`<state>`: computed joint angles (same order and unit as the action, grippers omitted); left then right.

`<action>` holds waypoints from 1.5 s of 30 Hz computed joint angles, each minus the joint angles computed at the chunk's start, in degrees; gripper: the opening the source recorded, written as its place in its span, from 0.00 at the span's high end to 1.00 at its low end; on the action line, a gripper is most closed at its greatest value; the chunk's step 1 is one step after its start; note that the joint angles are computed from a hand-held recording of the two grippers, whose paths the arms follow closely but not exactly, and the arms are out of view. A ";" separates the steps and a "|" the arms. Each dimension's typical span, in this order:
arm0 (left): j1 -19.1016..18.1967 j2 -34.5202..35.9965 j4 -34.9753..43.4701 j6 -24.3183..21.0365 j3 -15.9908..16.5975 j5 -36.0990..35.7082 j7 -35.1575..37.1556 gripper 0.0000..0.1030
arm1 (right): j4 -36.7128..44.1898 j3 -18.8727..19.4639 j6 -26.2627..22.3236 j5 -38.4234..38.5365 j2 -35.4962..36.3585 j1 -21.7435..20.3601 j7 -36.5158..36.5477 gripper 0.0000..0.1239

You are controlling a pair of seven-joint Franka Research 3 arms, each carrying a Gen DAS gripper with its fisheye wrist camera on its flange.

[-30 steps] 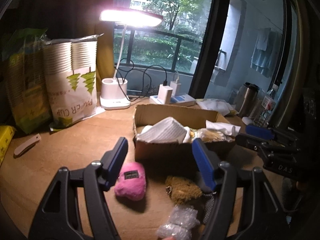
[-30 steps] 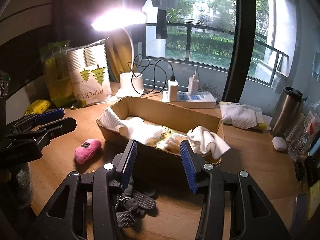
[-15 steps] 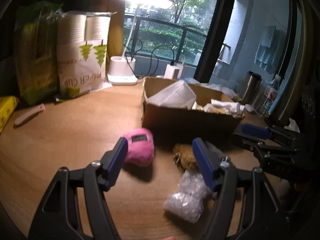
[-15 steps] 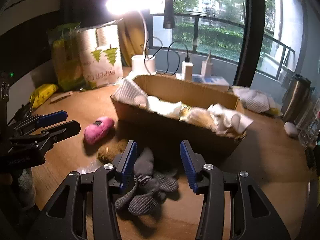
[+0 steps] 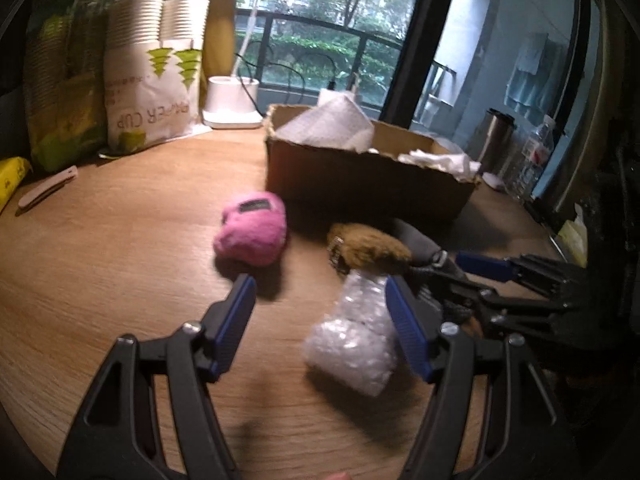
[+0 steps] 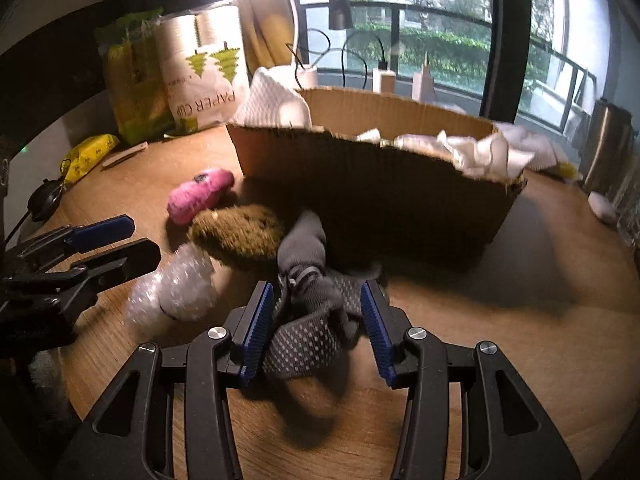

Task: Organize soft objects
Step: 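Grasp the grey dotted glove with the right gripper while the left gripper grasps the bubble-wrap bag, then carry the glove with the right gripper while the left gripper carries the bubble wrap to the box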

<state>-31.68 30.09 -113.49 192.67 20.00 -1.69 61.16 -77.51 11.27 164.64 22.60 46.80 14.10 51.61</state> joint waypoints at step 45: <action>-3.14 -2.86 3.68 -3.43 4.18 17.96 -9.65 0.63 | -4.98 4.70 1.65 9.01 -5.89 -6.01 -9.88 0.80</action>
